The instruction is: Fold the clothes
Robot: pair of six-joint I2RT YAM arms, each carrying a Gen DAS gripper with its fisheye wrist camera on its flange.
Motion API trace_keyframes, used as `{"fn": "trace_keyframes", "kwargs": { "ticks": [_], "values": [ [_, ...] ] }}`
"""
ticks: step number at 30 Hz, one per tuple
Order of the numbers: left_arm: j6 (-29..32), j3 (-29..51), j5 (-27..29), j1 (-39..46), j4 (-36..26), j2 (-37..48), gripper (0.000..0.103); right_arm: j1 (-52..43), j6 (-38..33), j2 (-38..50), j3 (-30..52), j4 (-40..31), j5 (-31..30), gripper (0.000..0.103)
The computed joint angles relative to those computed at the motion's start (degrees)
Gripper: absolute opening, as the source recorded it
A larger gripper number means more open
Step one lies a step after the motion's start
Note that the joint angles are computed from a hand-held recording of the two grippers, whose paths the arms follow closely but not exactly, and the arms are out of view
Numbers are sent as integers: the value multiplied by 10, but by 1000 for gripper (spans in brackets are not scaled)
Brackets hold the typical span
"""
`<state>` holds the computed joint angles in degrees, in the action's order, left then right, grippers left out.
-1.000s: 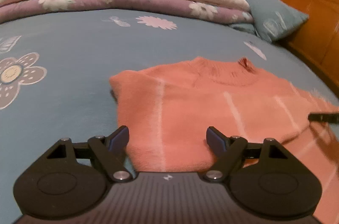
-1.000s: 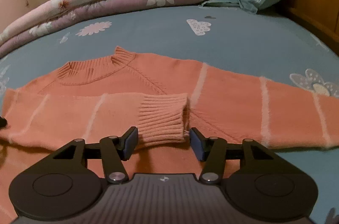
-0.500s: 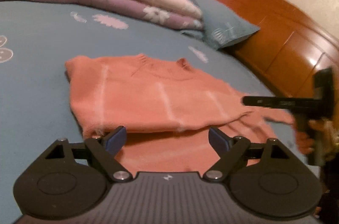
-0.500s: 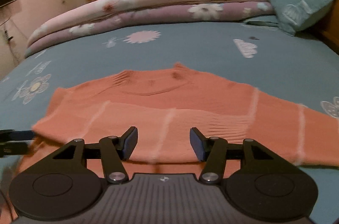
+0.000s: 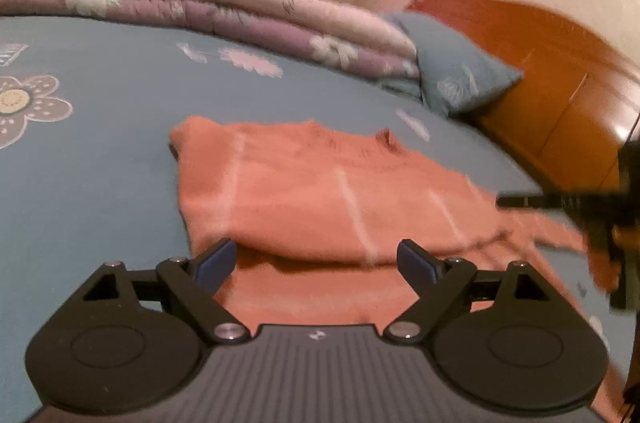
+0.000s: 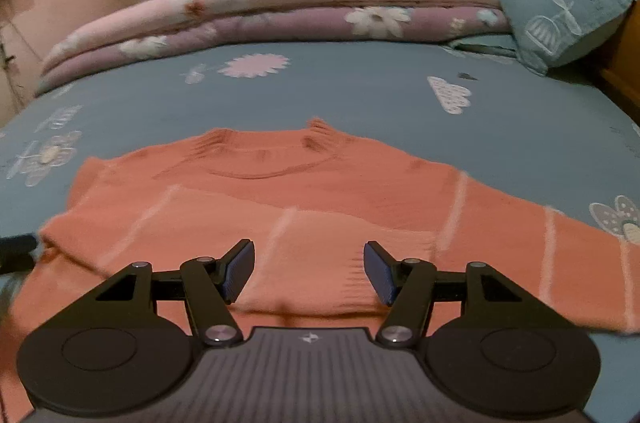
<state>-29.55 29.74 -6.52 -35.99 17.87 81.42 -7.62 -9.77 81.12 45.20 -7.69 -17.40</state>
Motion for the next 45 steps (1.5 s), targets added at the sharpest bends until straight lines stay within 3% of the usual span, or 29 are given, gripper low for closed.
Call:
{"fn": "trace_keyframes", "kwargs": {
  "ticks": [4,7,10,13,16,20,22,23,26,27,30,34,35,37,39,41,43,45],
  "values": [
    [-39,5,-25,-28,-23,11,88,-22,-7,55,59,-14,20,66],
    [-25,38,-63,-54,-82,19,89,-33,-6,117,121,-31,29,65],
    [-16,65,-99,-77,-126,30,89,-33,-26,165,166,-43,-2,62],
    [7,52,-113,-88,-113,31,90,0,-111,192,195,-73,-27,61],
    [37,38,-113,-90,-92,31,93,48,-233,223,216,-94,-3,59],
    [46,34,-95,-81,-83,28,96,66,-306,267,247,-112,17,55],
    [49,32,-85,-75,-75,29,97,62,-323,275,261,-138,1,38],
    [51,30,-80,-72,-70,29,99,61,-330,276,266,-147,-2,37],
    [60,26,-75,-70,-59,32,101,67,-345,272,265,-148,10,18],
    [62,28,-76,-70,-59,35,101,73,-348,265,257,-134,25,5],
    [63,30,-76,-70,-58,39,101,82,-345,248,246,-113,47,4],
    [59,28,-75,-71,-58,36,101,81,-342,258,284,-151,55,10],
    [57,29,-74,-71,-59,36,101,82,-350,264,292,-163,59,14],
    [60,27,-71,-70,-57,35,101,85,-370,265,282,-154,75,51],
    [60,23,-67,-68,-50,34,101,77,-373,273,286,-163,62,50],
    [59,20,-62,-65,-45,33,101,68,-345,286,303,-190,34,26],
    [58,16,-56,-61,-40,31,101,78,-360,266,263,-150,49,6],
    [57,15,-53,-60,-39,30,101,90,-373,249,233,-115,75,6]
  ]
}}
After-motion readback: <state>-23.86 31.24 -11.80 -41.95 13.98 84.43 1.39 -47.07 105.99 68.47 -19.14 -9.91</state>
